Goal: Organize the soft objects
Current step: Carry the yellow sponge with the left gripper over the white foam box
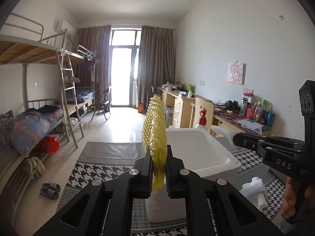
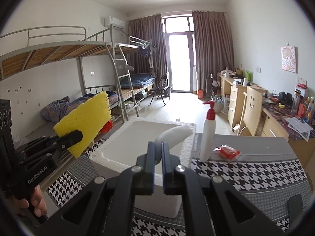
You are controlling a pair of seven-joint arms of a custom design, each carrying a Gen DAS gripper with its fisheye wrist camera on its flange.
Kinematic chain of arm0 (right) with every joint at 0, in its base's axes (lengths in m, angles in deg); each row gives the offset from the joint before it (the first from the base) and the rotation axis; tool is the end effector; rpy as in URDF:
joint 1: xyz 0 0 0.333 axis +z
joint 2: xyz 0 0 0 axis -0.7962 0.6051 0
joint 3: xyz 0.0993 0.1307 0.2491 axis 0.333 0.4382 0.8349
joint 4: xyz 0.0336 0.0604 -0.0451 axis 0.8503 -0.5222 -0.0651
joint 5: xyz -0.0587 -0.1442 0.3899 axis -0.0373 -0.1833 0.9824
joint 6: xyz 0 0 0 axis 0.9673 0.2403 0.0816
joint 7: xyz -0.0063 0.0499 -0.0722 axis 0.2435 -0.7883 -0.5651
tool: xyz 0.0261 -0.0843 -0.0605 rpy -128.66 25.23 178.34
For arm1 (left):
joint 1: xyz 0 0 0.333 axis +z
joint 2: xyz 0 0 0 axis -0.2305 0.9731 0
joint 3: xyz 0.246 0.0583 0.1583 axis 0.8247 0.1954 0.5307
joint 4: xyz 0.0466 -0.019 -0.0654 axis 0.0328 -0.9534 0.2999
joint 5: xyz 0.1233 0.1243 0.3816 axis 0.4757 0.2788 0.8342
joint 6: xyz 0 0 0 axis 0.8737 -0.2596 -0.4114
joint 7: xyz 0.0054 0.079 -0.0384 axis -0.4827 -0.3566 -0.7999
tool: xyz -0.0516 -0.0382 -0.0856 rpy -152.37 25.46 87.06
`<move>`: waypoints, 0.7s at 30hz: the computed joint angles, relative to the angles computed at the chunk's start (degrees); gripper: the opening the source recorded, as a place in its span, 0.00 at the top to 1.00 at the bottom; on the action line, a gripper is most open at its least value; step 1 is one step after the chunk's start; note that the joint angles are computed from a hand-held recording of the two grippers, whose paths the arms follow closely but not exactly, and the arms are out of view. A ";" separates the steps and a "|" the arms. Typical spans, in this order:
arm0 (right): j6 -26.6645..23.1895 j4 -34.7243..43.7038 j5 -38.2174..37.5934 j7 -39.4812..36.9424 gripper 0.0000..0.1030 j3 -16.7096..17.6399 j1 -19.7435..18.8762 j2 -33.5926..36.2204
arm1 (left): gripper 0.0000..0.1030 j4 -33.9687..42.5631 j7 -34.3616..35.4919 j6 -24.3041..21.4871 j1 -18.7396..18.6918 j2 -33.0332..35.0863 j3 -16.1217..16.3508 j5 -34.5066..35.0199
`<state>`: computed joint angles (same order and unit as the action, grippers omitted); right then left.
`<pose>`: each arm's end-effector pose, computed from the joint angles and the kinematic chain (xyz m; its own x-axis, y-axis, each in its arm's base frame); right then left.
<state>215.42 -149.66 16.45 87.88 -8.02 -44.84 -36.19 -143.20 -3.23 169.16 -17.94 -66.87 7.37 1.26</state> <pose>0.6207 0.0518 0.5973 0.5473 -0.8316 -0.0938 -0.4026 -0.1634 -0.9007 0.5302 -0.2370 0.5635 0.0127 -0.9971 0.0748 -0.3106 -0.0751 -0.9476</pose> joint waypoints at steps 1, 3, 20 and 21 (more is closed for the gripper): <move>-0.17 0.41 -0.59 0.42 0.92 0.10 0.07 0.35 | 0.89 -0.20 -0.33 -0.01 0.09 -0.11 0.08 0.15; -0.49 0.97 -1.45 0.97 0.92 0.35 0.23 0.87 | 0.89 -0.56 -0.76 -0.24 0.23 -0.36 0.14 0.29; -2.17 4.99 -6.67 6.05 0.92 1.89 0.55 4.63 | 0.89 -2.06 -1.45 -0.26 1.45 -0.87 0.63 -0.15; -2.31 5.24 -7.17 6.53 0.92 1.95 0.52 4.93 | 0.89 -2.08 -1.36 -0.26 1.48 -0.82 0.63 -0.26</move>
<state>213.11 -144.42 9.28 94.42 -6.08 -44.32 -31.26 -145.29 -4.59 168.90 -16.46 -67.69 8.01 1.00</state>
